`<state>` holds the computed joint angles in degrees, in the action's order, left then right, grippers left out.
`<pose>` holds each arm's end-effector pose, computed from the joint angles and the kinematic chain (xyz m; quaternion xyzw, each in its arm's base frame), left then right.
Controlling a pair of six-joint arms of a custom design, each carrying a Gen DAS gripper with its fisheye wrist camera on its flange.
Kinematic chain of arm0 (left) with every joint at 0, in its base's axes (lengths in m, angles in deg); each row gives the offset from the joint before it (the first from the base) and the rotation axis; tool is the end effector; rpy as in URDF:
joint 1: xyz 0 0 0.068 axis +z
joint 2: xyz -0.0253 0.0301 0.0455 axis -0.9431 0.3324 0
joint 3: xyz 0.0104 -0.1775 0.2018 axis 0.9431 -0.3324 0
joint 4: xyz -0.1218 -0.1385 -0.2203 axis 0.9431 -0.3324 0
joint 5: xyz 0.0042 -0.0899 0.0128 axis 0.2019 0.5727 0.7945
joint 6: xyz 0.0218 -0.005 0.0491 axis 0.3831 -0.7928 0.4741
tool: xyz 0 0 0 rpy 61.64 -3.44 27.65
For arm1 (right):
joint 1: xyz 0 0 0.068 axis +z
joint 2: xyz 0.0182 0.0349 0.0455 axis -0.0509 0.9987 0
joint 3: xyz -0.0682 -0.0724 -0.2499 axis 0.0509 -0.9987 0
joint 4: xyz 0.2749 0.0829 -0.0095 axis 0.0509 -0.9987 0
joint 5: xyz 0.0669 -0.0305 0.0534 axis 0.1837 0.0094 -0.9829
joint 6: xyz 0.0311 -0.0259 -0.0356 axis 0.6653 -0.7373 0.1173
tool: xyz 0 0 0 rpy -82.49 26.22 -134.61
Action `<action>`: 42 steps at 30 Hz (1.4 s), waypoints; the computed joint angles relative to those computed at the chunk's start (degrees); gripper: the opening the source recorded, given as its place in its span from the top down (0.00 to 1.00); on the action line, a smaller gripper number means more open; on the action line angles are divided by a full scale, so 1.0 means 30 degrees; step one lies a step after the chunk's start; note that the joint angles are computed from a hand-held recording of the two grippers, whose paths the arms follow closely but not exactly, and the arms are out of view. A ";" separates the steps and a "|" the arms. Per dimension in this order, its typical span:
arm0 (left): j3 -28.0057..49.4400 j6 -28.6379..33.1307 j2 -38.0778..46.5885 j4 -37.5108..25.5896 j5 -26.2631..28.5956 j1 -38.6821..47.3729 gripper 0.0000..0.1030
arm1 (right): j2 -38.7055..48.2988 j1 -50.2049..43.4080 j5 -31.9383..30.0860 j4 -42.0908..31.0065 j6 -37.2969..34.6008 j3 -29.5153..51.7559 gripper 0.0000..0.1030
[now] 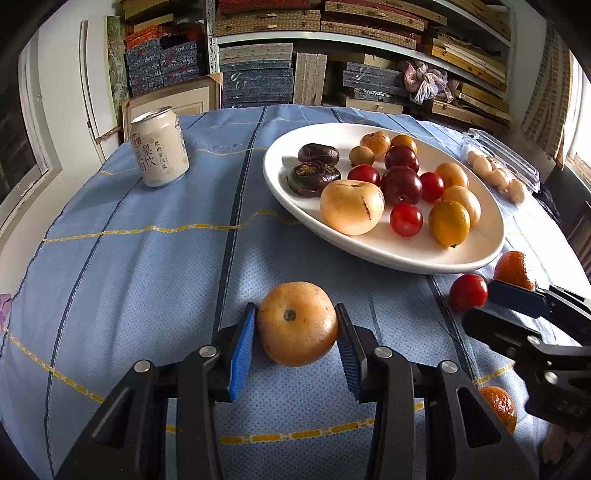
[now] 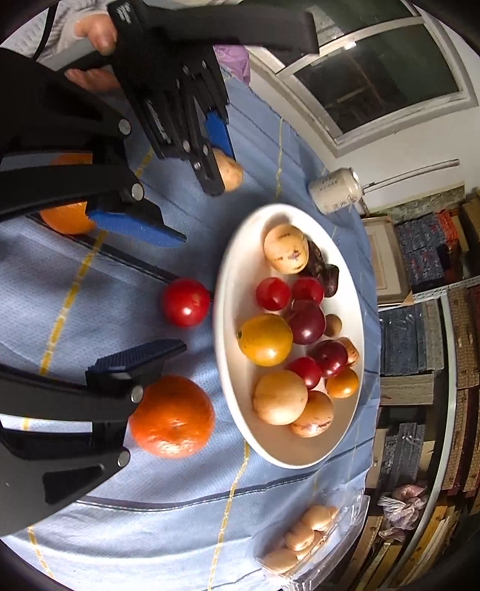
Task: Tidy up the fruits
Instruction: 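Grasp a red tomato with the right tool while the left tool holds the yellow fruit, then carry yellow fruit and tomato over the plate and open both tools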
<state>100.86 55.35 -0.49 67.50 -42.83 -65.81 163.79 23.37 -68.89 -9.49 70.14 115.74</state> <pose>0.1756 0.0173 0.1073 -0.0942 0.9300 0.0326 0.3538 0.2389 0.1306 0.0811 -0.2789 0.8767 0.2235 0.3219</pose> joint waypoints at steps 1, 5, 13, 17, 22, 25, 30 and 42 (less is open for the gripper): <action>0.0004 0.0010 0.0034 0.0010 0.0014 0.0001 0.59 | 0.0288 0.0055 0.0051 -0.0208 -0.0042 0.0294 0.50; 0.0080 0.0047 0.0271 0.0069 0.0086 0.0005 0.59 | 0.1067 0.0215 0.0070 -0.0382 0.0064 0.1020 0.50; 0.0237 0.0064 0.0749 0.0206 0.0409 0.0154 0.59 | 0.1792 0.0527 0.0554 -0.0657 0.0148 0.1716 0.68; 0.0202 0.0045 0.0718 0.0230 0.0538 0.0220 0.59 | 0.1594 -0.0017 -0.0326 -0.0761 0.0116 0.1505 0.72; -0.0041 -0.0018 0.0154 0.0039 0.1194 0.0247 0.59 | -0.2851 -0.1407 -0.2322 -0.1173 -0.0703 -0.1275 0.72; -0.0361 -0.0161 -0.0880 -0.0277 0.0422 -0.0752 0.59 | -0.5124 -0.2572 -0.3457 -0.1395 -0.0826 -0.2790 0.72; -0.0724 -0.0577 -0.2081 -0.1062 -0.0018 -0.1937 0.59 | -0.4762 -0.3579 -0.3889 -0.1678 -0.1228 -0.3131 0.72; 0.4269 0.0772 -0.0214 -0.2968 -0.1136 -0.1441 0.59 | -0.6801 -0.6011 -0.5064 -0.5712 -0.1612 0.1312 0.72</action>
